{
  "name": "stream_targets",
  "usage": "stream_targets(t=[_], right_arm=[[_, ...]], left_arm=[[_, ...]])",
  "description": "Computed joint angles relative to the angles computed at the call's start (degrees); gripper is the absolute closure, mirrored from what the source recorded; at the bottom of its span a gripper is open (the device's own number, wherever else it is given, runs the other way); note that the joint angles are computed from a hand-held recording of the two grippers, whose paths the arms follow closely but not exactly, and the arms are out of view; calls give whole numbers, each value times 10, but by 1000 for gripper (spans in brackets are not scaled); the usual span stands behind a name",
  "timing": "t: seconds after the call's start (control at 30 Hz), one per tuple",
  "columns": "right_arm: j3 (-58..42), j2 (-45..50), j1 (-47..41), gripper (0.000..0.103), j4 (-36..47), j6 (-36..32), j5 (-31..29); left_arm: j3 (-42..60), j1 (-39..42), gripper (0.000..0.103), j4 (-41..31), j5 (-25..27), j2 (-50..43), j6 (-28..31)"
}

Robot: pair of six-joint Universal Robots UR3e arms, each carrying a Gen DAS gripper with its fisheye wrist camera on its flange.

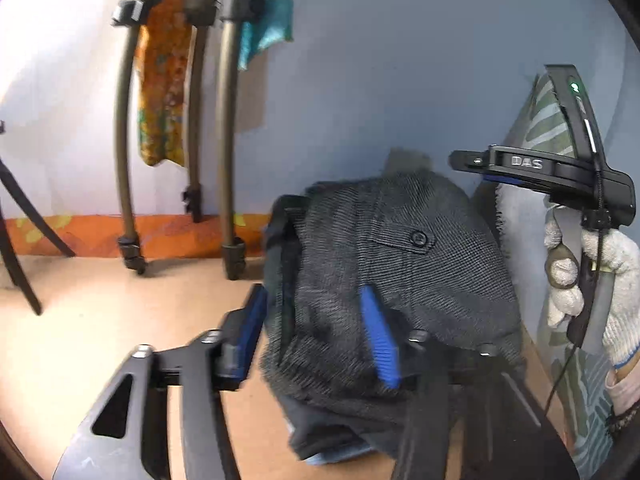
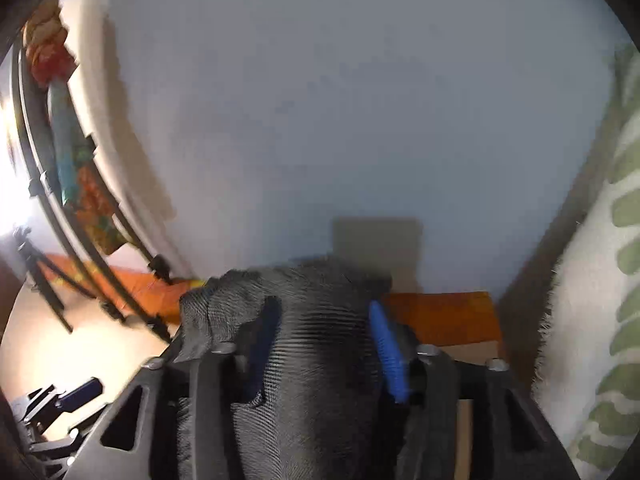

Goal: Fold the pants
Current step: 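Lower the shorts onto the blue cloth stack and open both grippers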

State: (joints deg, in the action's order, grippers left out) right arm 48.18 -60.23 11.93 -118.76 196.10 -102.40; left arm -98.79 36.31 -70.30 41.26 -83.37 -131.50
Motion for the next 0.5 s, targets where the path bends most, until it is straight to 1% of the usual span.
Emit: stream_targets(t=[0.03,0.07,0.1,0.17,0.27,0.37,0.4,0.43,0.5], right_arm=[[17,-11,2,30,-15,4,-7],[21,-16,5,27,-20,6,-17],[24,-21,11,27,-21,10,-39],[26,-34,10,27,-12,13,-48],[70,-79,7,27,-23,16,-45],[93,-106,22,27,-26,26,-54],[107,-115,28,27,-30,30,-58],[129,-139,32,27,-33,33,-60],[138,-154,47,26,-27,43,-69]], left_arm=[[4,11,52,-23,-6,6,16],[6,15,52,-31,-7,9,22],[7,23,52,-47,-9,16,35],[9,37,52,-70,-13,28,57],[19,55,52,-100,-21,32,84],[46,85,52,-182,-30,52,134],[53,92,52,-198,-32,55,146],[62,104,52,-226,-34,61,166],[83,131,52,-290,-42,72,210]])
